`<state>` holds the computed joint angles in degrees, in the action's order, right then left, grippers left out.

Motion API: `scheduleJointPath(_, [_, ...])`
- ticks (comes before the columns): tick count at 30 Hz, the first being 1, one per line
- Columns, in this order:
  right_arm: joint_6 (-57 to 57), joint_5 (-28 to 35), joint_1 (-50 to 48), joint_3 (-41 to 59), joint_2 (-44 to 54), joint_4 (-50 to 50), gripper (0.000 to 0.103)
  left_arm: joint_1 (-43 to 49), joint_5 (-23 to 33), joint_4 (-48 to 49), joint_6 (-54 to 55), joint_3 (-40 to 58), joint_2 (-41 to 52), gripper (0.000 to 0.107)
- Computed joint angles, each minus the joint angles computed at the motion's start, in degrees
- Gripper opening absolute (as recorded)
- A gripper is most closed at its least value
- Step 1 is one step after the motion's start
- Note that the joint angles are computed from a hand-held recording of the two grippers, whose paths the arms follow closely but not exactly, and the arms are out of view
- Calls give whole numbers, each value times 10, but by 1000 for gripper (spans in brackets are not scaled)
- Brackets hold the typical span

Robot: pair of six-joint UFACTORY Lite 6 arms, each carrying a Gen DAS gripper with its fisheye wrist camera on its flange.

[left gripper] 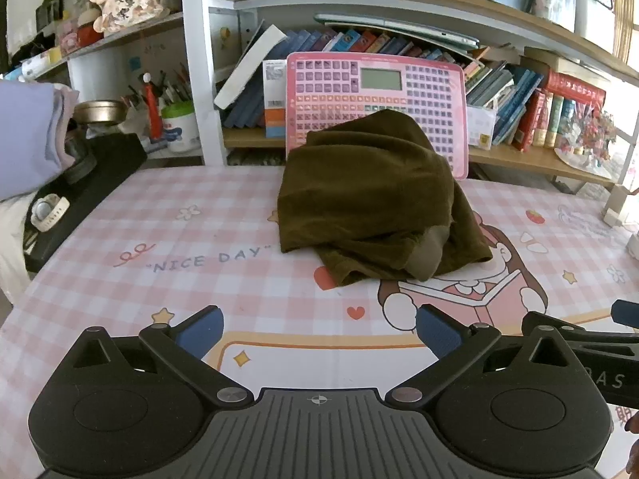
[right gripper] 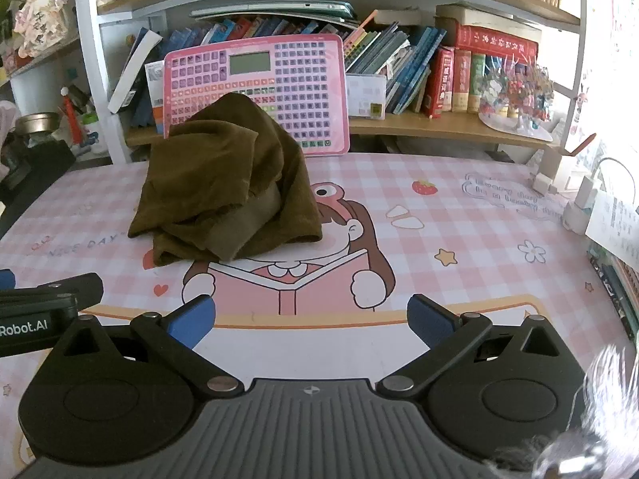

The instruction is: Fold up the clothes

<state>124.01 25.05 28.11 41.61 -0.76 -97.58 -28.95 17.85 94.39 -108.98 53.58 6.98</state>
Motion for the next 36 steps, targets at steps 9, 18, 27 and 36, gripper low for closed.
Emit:
scheduleJointPath(9, [-13,1,1,5,5,13,103,4,-7,-8,8,1,-1,103])
scheduleJointPath(18, [-16,1,-2,7,8,19,103,4,-11,-25,29,13,9,103])
scheduleJointPath(27, [-19,-3,-6,12,14,21,103,8,-16,-21,28,17,13,103])
scheduleJointPath(36, [-25,-3,-5,17,19,26,103,10,-17,-17,24,18,15,103])
